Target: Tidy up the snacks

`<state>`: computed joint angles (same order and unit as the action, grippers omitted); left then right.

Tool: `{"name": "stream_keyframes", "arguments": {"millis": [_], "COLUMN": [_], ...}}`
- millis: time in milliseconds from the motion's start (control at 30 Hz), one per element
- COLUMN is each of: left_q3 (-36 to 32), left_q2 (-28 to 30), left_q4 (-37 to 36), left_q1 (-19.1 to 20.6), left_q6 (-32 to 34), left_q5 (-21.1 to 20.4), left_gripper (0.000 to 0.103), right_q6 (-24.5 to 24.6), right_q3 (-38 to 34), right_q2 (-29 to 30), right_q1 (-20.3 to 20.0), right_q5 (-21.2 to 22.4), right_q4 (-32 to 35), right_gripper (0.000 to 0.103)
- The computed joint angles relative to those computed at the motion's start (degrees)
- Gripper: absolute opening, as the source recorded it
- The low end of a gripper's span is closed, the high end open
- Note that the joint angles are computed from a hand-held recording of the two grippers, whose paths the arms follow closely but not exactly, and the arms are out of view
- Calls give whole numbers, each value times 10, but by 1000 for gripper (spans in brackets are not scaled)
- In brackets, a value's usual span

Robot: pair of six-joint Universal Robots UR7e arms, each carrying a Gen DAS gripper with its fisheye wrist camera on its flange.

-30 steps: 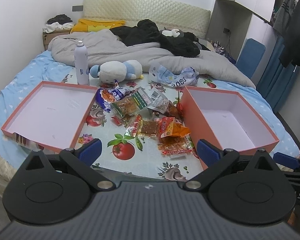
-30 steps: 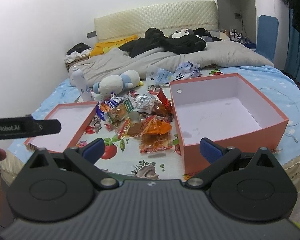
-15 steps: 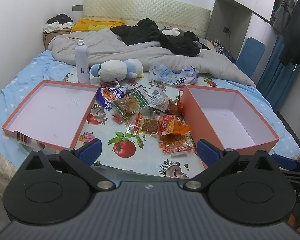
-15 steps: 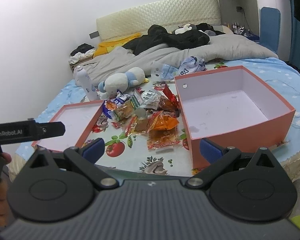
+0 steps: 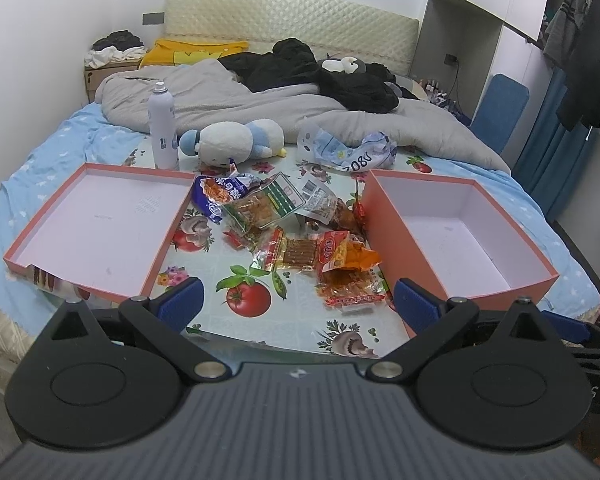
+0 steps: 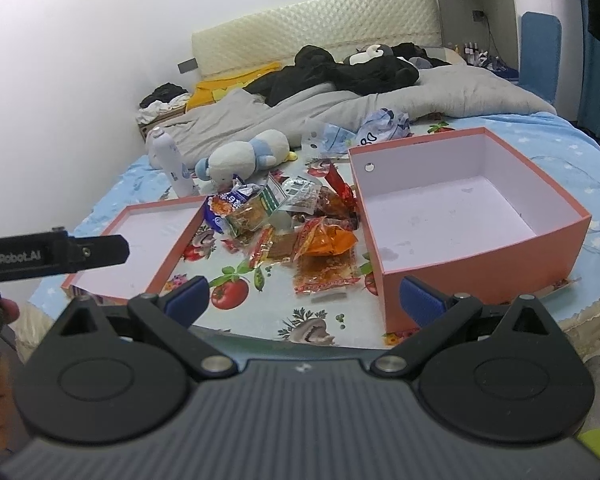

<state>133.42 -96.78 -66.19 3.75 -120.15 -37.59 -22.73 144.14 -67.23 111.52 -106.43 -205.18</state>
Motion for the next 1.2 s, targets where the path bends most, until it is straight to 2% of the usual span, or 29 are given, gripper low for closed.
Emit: {"name": "stream_keyframes", "arguments": {"millis": [733,1100,1200], "left_q3": [3,19,25], "left_q2": [-8,-8,-10], "left_q4": [-9,-71,-101], "left_q1": [0,61,86], "left_q6": [13,84,114], "left_q5": [-7,20,31], "left_gripper": [102,102,102], "right_q6": [-5,-17,-28], "right_q3": [0,-9,-15], "right_q2": [-1,34,48], "right_q1": [-2,-12,-11], "right_q5": [5,4,1], "right_q4": [5,-20,-31], "right_gripper": [103,103,99]}}
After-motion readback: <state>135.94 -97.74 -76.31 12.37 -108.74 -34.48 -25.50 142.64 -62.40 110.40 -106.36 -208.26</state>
